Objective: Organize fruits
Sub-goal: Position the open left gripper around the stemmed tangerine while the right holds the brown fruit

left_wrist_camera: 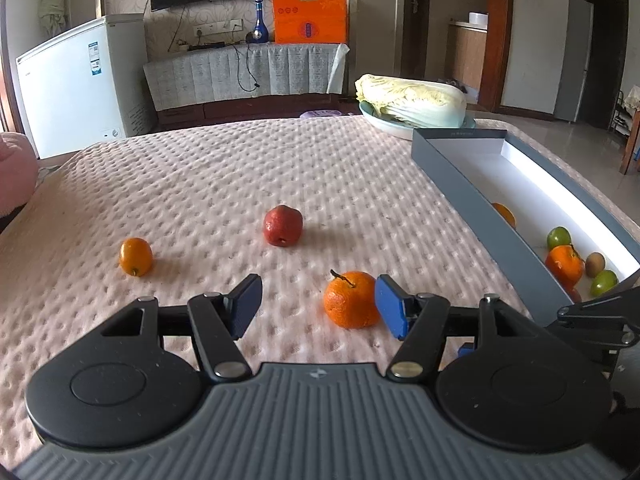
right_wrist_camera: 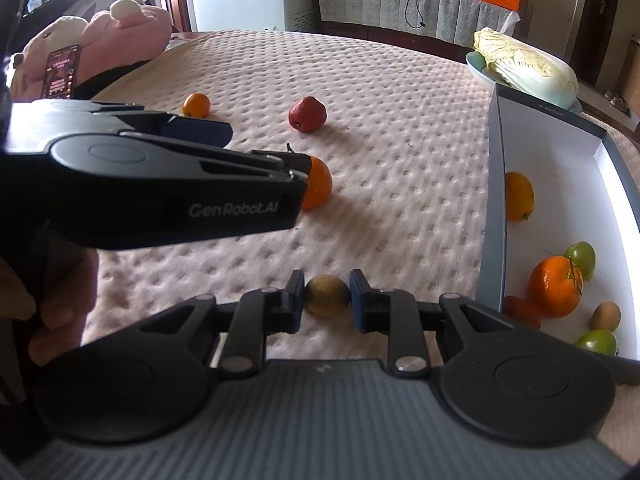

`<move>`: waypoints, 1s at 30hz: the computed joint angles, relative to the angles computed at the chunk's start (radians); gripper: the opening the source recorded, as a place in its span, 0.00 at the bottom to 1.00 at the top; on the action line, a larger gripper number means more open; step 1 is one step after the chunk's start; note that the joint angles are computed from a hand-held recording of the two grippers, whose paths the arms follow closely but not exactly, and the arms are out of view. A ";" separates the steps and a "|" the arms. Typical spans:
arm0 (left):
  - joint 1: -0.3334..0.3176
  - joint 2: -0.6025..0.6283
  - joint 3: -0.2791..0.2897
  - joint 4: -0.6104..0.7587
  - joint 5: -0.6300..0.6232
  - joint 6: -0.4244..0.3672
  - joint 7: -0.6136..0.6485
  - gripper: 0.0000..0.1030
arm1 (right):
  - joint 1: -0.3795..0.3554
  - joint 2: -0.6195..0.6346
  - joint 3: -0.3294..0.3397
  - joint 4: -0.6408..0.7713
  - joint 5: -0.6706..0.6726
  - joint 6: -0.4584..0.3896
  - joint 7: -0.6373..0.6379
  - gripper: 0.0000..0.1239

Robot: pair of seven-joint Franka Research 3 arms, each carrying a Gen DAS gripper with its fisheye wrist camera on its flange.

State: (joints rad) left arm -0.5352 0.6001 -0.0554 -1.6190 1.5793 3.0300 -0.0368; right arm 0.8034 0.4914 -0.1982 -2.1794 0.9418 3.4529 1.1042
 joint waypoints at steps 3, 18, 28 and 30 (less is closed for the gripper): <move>0.002 0.003 -0.001 0.000 -0.017 -0.003 0.012 0.66 | -0.002 -0.001 0.001 0.000 -0.001 0.000 -0.001 0.22; 0.003 0.005 0.014 -0.006 -0.067 0.018 0.024 0.68 | 0.025 0.004 -0.022 0.005 0.026 -0.002 -0.015 0.22; -0.022 0.043 0.025 0.032 -0.126 0.053 0.134 0.68 | 0.016 -0.008 -0.017 -0.005 0.020 -0.010 -0.012 0.22; -0.028 0.055 0.025 0.039 -0.186 0.042 0.194 0.68 | 0.013 -0.010 -0.015 -0.008 0.016 -0.008 -0.009 0.22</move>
